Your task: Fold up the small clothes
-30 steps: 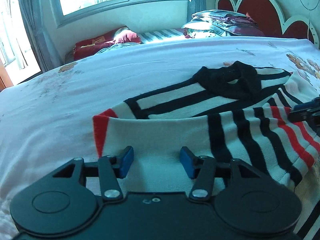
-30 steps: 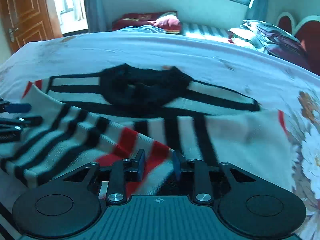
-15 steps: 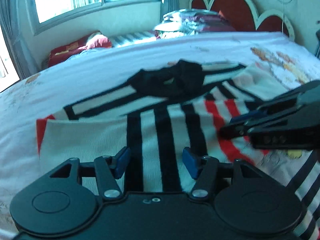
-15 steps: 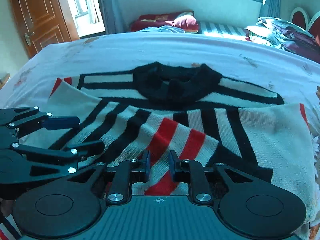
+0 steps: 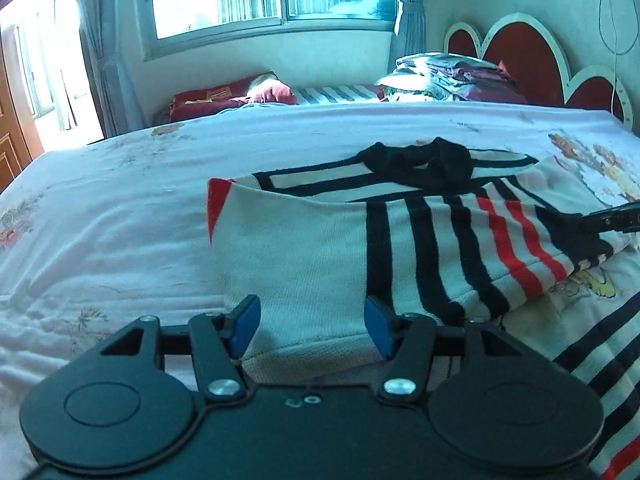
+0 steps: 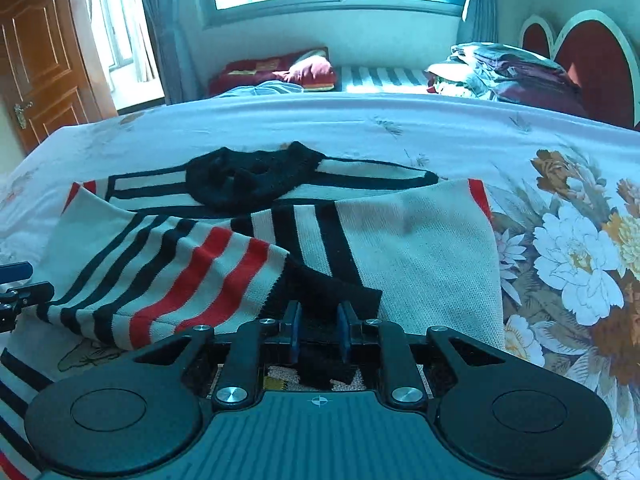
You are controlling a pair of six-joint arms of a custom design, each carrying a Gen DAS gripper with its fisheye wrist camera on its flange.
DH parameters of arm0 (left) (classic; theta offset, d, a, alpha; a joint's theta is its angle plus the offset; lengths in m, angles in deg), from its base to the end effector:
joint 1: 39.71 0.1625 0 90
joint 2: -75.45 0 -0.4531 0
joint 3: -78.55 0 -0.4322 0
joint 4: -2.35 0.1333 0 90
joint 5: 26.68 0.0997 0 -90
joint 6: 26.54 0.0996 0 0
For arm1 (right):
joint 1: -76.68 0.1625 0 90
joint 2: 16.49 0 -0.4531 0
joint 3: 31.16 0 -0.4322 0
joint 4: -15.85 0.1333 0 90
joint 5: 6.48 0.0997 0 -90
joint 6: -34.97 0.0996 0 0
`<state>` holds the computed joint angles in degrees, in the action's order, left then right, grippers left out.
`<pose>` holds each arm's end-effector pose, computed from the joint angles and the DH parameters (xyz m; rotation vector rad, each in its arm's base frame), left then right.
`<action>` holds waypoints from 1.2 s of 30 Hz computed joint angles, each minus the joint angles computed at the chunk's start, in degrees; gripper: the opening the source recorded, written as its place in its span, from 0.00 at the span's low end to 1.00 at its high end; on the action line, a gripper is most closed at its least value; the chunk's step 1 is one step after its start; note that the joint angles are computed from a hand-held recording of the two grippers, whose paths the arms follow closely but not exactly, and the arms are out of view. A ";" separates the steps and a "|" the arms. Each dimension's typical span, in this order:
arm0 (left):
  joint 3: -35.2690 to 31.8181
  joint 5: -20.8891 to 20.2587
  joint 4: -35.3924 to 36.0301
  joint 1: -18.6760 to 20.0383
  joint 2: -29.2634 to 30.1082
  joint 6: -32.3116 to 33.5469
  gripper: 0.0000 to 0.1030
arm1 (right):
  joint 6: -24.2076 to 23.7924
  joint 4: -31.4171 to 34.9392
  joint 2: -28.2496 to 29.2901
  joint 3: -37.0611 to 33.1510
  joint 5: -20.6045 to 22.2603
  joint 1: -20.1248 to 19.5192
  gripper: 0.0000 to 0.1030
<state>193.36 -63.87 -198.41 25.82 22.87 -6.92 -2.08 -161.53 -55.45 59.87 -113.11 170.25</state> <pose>-0.0499 -0.6231 0.1748 0.3485 2.0984 -0.9785 0.1516 -0.7465 0.0862 0.7921 -2.4898 0.6856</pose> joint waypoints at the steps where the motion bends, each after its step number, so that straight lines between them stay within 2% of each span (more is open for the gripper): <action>1: 0.55 0.31 1.35 -0.14 -0.27 -1.05 0.55 | 0.00 0.65 -0.12 0.18 -0.34 -0.05 0.19; 3: 0.57 1.83 4.01 0.37 0.32 -1.22 0.57 | 0.16 2.64 0.66 -0.38 -3.08 -0.34 0.19; 5: 0.21 2.32 0.92 0.54 1.71 2.04 0.58 | 0.58 0.75 1.00 -0.04 -1.99 -0.78 0.19; 12: -0.17 2.31 -0.02 0.74 2.19 1.14 0.60 | 0.39 -0.27 1.48 -0.35 -2.92 -0.50 0.19; 14: 0.61 2.81 0.57 0.02 1.26 0.31 0.59 | 1.88 0.59 0.32 0.25 -2.23 -0.50 0.23; 15: 1.29 3.31 -0.85 -0.50 0.99 0.54 0.62 | 2.95 -0.15 -0.51 1.01 -1.16 -0.67 0.45; 16: 2.35 4.38 -3.27 -1.17 0.76 0.79 0.80 | 3.63 -2.09 -1.62 2.48 0.63 -1.09 0.77; 17: 3.36 5.36 -4.42 -1.69 0.41 0.35 0.89 | 4.03 -3.36 -2.99 4.05 3.19 -1.75 0.81; 18: 4.65 5.98 -4.39 -2.16 -0.39 -0.94 0.88 | 4.44 -2.44 -4.28 4.98 4.87 -2.31 0.81; 22: 10.31 8.23 0.28 -4.07 -4.40 -10.28 0.86 | 5.77 1.65 -8.94 8.08 6.68 -3.99 0.80; 23: 11.76 8.57 2.78 -4.60 -5.66 -13.74 0.80 | 5.71 2.14 -10.13 9.10 7.50 -4.51 0.80; 24: 13.34 8.72 5.70 -5.16 -7.14 -17.89 0.70 | 5.55 2.38 -11.50 10.38 8.18 -5.07 0.80; 25: 14.59 8.49 8.41 -5.57 -8.43 -21.50 0.66 | 5.30 2.43 -12.67 11.57 8.55 -5.51 0.78; 27: 17.06 8.10 15.58 -6.41 -11.31 -31.10 0.52 | 5.22 3.08 -15.38 14.22 9.42 -6.62 0.72; 29: 19.83 7.17 19.35 -7.34 -13.71 -39.00 0.51 | 5.54 4.04 -17.99 16.68 9.99 -7.79 0.70; 31: 21.96 6.77 20.92 -8.36 -15.24 -44.14 0.51 | 5.87 4.63 -20.90 19.58 11.29 -9.38 0.70; 36: 26.36 6.36 24.66 -11.86 -17.94 -54.04 0.49 | 7.83 8.22 -27.69 25.38 14.75 -13.85 0.67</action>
